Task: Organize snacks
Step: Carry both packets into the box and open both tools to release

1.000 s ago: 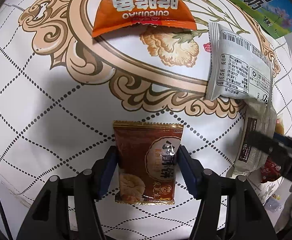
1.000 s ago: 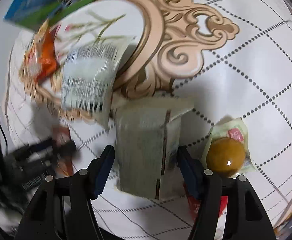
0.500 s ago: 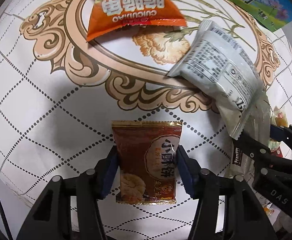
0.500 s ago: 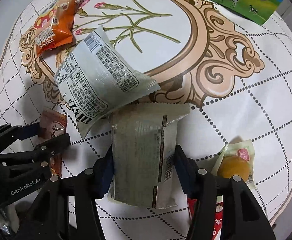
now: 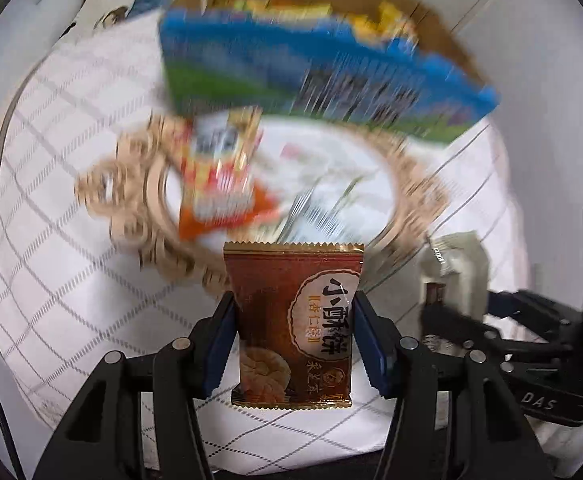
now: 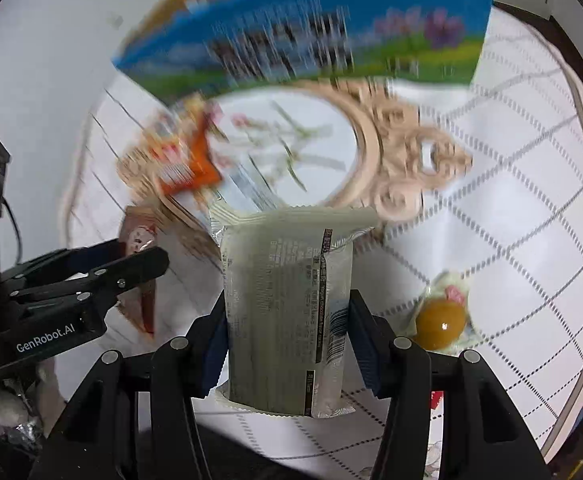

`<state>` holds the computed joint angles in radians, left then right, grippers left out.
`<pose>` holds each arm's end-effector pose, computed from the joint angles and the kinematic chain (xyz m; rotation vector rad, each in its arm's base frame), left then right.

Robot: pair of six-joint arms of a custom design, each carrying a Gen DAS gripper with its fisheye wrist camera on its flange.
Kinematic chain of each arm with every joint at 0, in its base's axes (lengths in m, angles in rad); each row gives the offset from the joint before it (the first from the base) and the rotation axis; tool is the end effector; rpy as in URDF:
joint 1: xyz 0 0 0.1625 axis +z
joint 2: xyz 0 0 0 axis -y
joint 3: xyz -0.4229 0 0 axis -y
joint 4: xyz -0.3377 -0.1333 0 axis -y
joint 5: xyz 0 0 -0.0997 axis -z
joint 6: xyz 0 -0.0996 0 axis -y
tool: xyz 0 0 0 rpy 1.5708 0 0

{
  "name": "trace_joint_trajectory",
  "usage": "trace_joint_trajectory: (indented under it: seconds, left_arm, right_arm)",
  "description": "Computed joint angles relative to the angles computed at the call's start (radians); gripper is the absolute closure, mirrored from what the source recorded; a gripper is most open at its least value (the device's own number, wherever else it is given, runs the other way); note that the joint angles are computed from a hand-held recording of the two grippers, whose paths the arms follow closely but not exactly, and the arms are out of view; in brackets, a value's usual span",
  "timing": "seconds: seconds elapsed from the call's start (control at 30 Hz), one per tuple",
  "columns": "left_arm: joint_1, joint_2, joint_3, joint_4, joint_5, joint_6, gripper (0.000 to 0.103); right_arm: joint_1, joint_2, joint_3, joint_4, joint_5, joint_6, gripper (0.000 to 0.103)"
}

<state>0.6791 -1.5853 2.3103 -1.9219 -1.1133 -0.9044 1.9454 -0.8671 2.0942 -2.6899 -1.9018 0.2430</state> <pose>-0.1274 -0.3307 0.2418 0.0967 2.5660 -0.1648 0.2682 -0.4064 0.0626 0.2089 -2.7862 -0.0020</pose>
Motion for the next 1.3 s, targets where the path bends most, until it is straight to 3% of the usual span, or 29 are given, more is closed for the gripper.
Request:
trace_joint_trajectory:
  seconds: [0.13, 0.27, 0.47, 0.57, 0.7, 0.8, 0.83, 0.87, 0.9, 1.0, 1.3]
  left_arm:
    - [0.05, 0.031, -0.143, 0.004, 0.022, 0.096, 0.05]
    - [0.133, 0.152, -0.345, 0.049, 0.087, 0.185, 0.049]
    - [0.283, 0.365, -0.644, 0.183, 0.14, 0.239, 0.049]
    - [0.338, 0.428, -0.733, 0.243, 0.142, 0.247, 0.049]
    - [0.382, 0.485, -0.787, 0.274, 0.155, 0.24, 0.049]
    - [0.406, 0.518, -0.823, 0.307, 0.128, 0.252, 0.048]
    - [0.415, 0.525, -0.833, 0.313, 0.119, 0.247, 0.046]
    - [0.422, 0.528, -0.835, 0.311, 0.111, 0.241, 0.042]
    - [0.429, 0.529, -0.832, 0.297, 0.103, 0.248, 0.039]
    - [0.424, 0.53, -0.821, 0.285, 0.114, 0.262, 0.033]
    - [0.394, 0.508, -0.773, 0.262, 0.148, 0.25, 0.031]
  right_arm:
    - [0.021, -0.007, -0.123, 0.022, 0.048, -0.019, 0.046]
    - [0.037, 0.06, -0.315, 0.061, 0.035, -0.069, 0.046]
    - [0.026, 0.242, -0.646, 0.189, -0.01, -0.093, 0.046]
    - [0.005, 0.322, -0.753, 0.235, -0.011, -0.073, 0.046]
    - [-0.017, 0.391, -0.833, 0.274, -0.004, -0.035, 0.046]
    - [-0.041, 0.421, -0.878, 0.348, 0.045, 0.016, 0.043]
    - [-0.051, 0.433, -0.899, 0.387, 0.068, 0.033, 0.037]
    - [-0.063, 0.446, -0.92, 0.436, 0.1, 0.048, 0.021]
    - [-0.066, 0.453, -0.928, 0.455, 0.104, 0.048, 0.014]
    - [-0.063, 0.467, -0.94, 0.478, 0.052, 0.035, 0.011]
    - [-0.061, 0.42, -0.891, 0.463, -0.072, 0.019, 0.011]
